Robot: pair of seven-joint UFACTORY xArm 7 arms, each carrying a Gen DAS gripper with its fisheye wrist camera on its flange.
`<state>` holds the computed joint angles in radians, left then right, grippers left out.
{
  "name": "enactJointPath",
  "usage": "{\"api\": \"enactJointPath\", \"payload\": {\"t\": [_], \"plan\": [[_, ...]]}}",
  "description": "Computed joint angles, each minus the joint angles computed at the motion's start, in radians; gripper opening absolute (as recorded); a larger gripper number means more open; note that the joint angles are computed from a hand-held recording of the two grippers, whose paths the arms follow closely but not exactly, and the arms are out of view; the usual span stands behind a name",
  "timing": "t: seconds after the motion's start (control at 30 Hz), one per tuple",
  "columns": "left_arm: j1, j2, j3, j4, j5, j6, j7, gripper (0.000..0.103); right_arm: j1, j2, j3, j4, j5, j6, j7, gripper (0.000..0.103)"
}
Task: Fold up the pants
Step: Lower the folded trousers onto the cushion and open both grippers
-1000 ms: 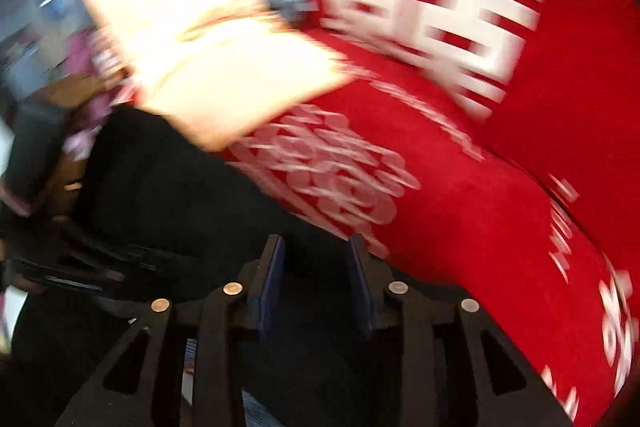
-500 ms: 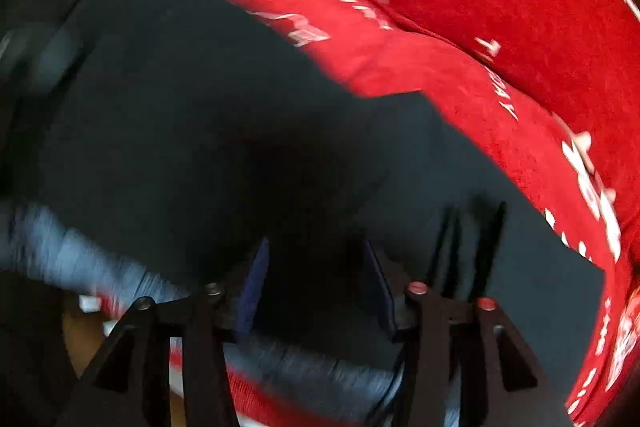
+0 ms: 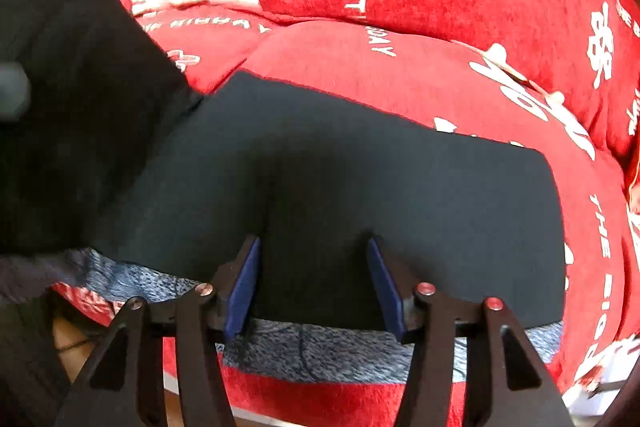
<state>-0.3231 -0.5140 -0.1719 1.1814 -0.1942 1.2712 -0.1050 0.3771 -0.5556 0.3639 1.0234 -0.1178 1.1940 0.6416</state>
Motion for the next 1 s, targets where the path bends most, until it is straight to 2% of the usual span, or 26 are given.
{"api": "enactJointPath", "payload": {"t": [0.07,0.13,0.27,0.47,0.63,0.7,0.83,0.93,1.0], "plan": [[-0.005,0.026,-0.029,0.042,0.008,0.01,-0.031,0.033,-0.013,-0.054,-0.023,-0.022,0.003,-0.019,0.017,0.065],[-0.013,0.059,-0.053,0.093,0.018,0.024,-0.064,0.033,-0.037,-0.07,-0.044,-0.029,-0.012,0.0,-0.005,0.078],[-0.041,0.159,-0.105,0.204,0.048,0.033,-0.129,0.033,-0.076,-0.155,-0.102,-0.084,-0.001,0.044,-0.051,0.079],[-0.133,0.391,-0.179,0.372,0.145,0.059,-0.253,0.033,-0.158,-0.251,-0.134,-0.131,0.0,0.076,-0.065,0.078],[-0.234,0.553,-0.178,0.478,0.223,0.095,-0.332,0.033,-0.188,-0.296,-0.141,-0.194,0.016,0.098,-0.09,0.078],[-0.275,0.603,-0.167,0.51,0.261,0.126,-0.361,0.033,-0.187,-0.33,-0.162,-0.235,0.053,0.074,-0.085,0.078],[-0.327,0.633,-0.139,0.551,0.291,0.162,-0.377,0.033,-0.205,-0.387,-0.192,-0.261,0.095,0.066,-0.082,0.078],[-0.338,0.62,-0.132,0.585,0.256,0.121,-0.359,0.033,-0.243,-0.417,-0.197,-0.252,0.075,0.077,-0.084,0.078],[-0.362,0.657,-0.136,0.654,0.273,0.122,-0.373,0.034,-0.263,-0.433,-0.207,-0.254,0.075,0.08,-0.081,0.078]]}}
